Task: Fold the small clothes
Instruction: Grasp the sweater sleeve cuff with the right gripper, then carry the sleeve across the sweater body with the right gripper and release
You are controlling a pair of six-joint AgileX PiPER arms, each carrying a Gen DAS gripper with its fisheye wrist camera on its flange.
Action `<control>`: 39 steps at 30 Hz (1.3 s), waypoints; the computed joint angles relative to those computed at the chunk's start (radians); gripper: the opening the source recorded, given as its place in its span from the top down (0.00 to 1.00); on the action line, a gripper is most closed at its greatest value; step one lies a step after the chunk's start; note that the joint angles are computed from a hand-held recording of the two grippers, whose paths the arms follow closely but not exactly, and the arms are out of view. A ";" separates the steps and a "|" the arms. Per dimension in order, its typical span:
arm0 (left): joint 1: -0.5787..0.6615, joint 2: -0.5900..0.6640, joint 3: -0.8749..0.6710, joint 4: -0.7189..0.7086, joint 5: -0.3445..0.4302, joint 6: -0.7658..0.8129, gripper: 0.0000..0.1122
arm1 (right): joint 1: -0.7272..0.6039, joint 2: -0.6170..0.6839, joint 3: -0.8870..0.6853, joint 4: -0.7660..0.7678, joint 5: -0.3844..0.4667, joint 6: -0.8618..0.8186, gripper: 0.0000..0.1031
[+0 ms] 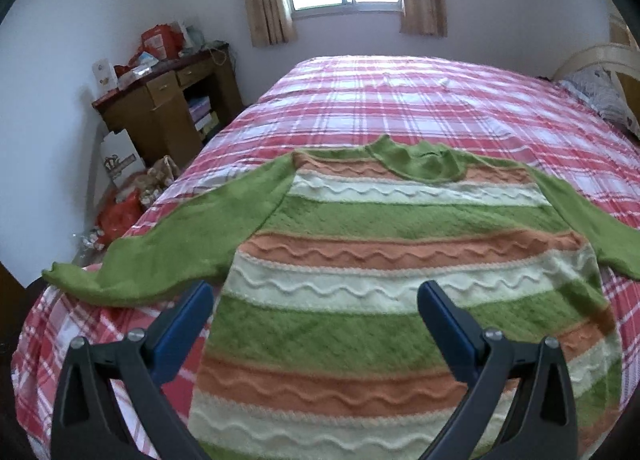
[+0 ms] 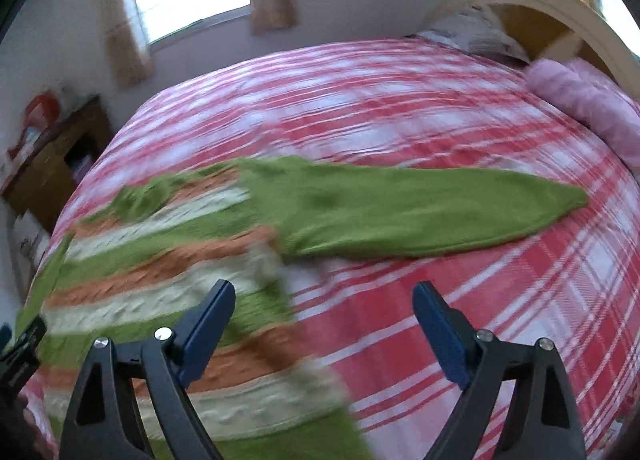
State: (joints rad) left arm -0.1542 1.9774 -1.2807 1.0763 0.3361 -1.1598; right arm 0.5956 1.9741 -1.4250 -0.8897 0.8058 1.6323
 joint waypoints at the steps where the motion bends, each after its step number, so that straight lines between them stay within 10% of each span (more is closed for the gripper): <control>1: 0.005 0.012 -0.013 0.016 0.009 -0.017 0.08 | -0.025 -0.021 0.032 -0.007 -0.010 0.016 0.12; 4: 0.025 0.048 -0.033 0.115 0.033 -0.121 0.08 | -0.182 -0.134 0.197 -0.017 -0.116 0.088 0.16; 6: 0.043 0.072 -0.042 0.158 0.031 -0.178 0.08 | -0.305 -0.194 0.292 -0.033 -0.163 0.156 0.37; 14: 0.076 0.174 -0.099 0.185 0.006 -0.246 0.08 | -0.663 -0.237 0.498 -0.087 -0.473 0.326 0.39; 22: 0.143 0.214 -0.136 -0.216 -0.087 0.097 0.08 | -0.632 -0.074 0.267 0.005 -0.357 0.096 0.43; 24: 0.141 0.211 -0.125 -0.166 -0.096 0.049 0.08 | -0.608 -0.042 0.218 0.028 -0.264 0.052 0.72; 27: 0.135 0.217 -0.127 -0.128 -0.092 0.017 0.08 | -0.638 -0.059 0.259 0.000 -0.368 0.085 0.93; 32: 0.142 0.222 -0.136 -0.179 -0.106 0.068 0.08 | -0.630 -0.171 0.350 -0.173 -0.521 0.245 0.94; 39: 0.148 0.218 -0.122 -0.144 -0.125 0.033 0.08 | -0.391 -0.238 0.182 -0.024 -0.428 -0.011 0.94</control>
State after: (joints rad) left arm -0.0067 2.1951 -1.4032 0.9325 0.2111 -1.1273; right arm 0.2050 1.7366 -1.2426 -0.9142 0.3782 1.6214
